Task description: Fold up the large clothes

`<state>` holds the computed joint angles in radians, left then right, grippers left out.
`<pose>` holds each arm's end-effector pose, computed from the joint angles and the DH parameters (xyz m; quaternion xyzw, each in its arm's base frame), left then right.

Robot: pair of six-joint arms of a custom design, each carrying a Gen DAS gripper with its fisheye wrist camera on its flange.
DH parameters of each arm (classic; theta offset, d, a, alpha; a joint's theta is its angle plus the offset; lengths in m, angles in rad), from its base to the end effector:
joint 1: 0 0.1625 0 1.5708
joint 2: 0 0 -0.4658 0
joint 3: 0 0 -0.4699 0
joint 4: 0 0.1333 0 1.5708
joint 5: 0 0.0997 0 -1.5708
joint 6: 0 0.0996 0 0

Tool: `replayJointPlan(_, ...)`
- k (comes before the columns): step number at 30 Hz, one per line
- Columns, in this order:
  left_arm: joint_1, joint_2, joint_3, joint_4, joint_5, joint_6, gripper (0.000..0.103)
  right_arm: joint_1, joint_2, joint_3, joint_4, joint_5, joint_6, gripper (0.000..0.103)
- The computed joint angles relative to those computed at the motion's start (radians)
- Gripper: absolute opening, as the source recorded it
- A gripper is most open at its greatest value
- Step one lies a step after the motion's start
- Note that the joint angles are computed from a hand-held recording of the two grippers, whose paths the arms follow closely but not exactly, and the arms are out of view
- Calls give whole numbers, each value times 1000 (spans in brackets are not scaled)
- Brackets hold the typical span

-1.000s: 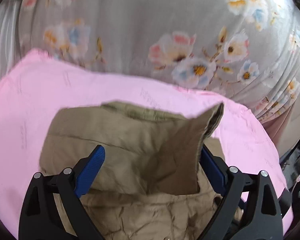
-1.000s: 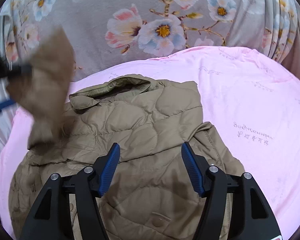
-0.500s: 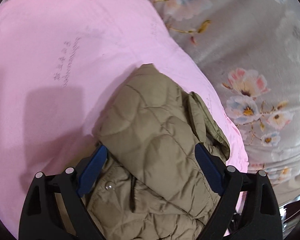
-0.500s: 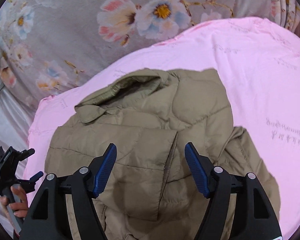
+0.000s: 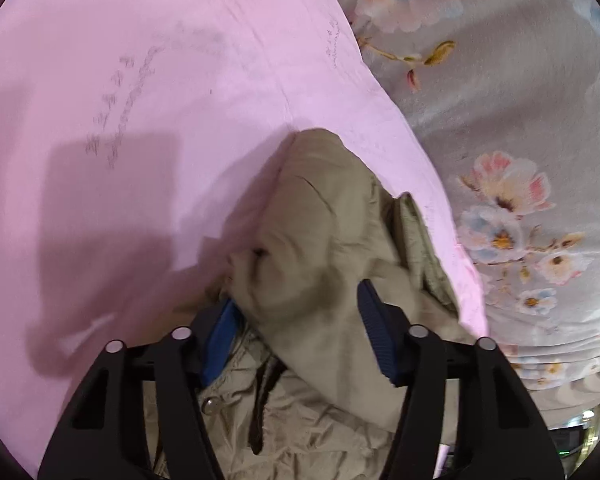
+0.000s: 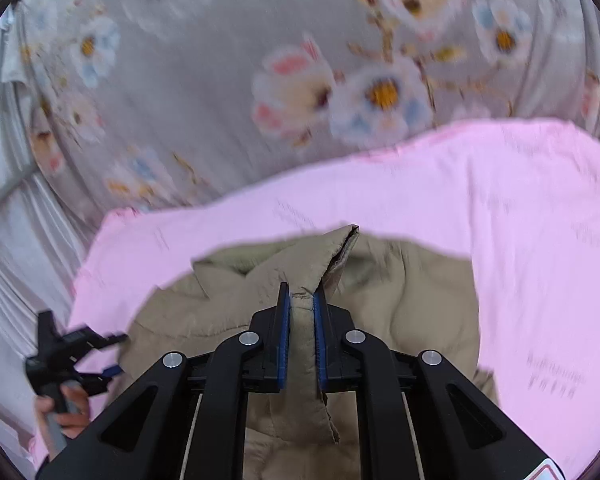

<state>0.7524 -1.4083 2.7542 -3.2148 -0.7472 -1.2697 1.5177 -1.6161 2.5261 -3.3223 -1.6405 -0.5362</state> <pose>-0.0746 -0.3525 0.1287 -0.2607 0.8700 -0.4106 0.0813 0.1045 -0.4140 0.2650 0.2044 -0.8891 0.3814 0.1490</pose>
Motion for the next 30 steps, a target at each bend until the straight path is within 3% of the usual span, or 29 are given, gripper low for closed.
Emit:
replayJointPlan(2, -19, -26, -31, 187, 60, -41, 31, 12, -5, -5, -19, -27, -26, 10)
replayJointPlan(8, -49, 22, -76, 469, 155, -144, 11, -98, 153, -2, -104, -141, -103, 10)
replayJointPlan(11, -69, 60, -88, 586, 212, -202, 10, -158, 213, -3, -125, -149, -112, 10)
replayJointPlan(14, -91, 102, -99, 701, 263, -259, 9, -215, 249, 23, -173, -106, -148, 10)
replayJointPlan(19, -119, 163, -149, 983, 311, -420, 9, -224, 295, 53, -286, -103, -203, 10)
replayJointPlan(26, -129, 193, -196, 1184, 304, -532, 9, -256, 270, 40, -214, -64, -193, 9)
replayJointPlan(30, -154, 186, -197, 1261, 282, -590, 10, -260, 213, 48, -141, -54, -181, 16)
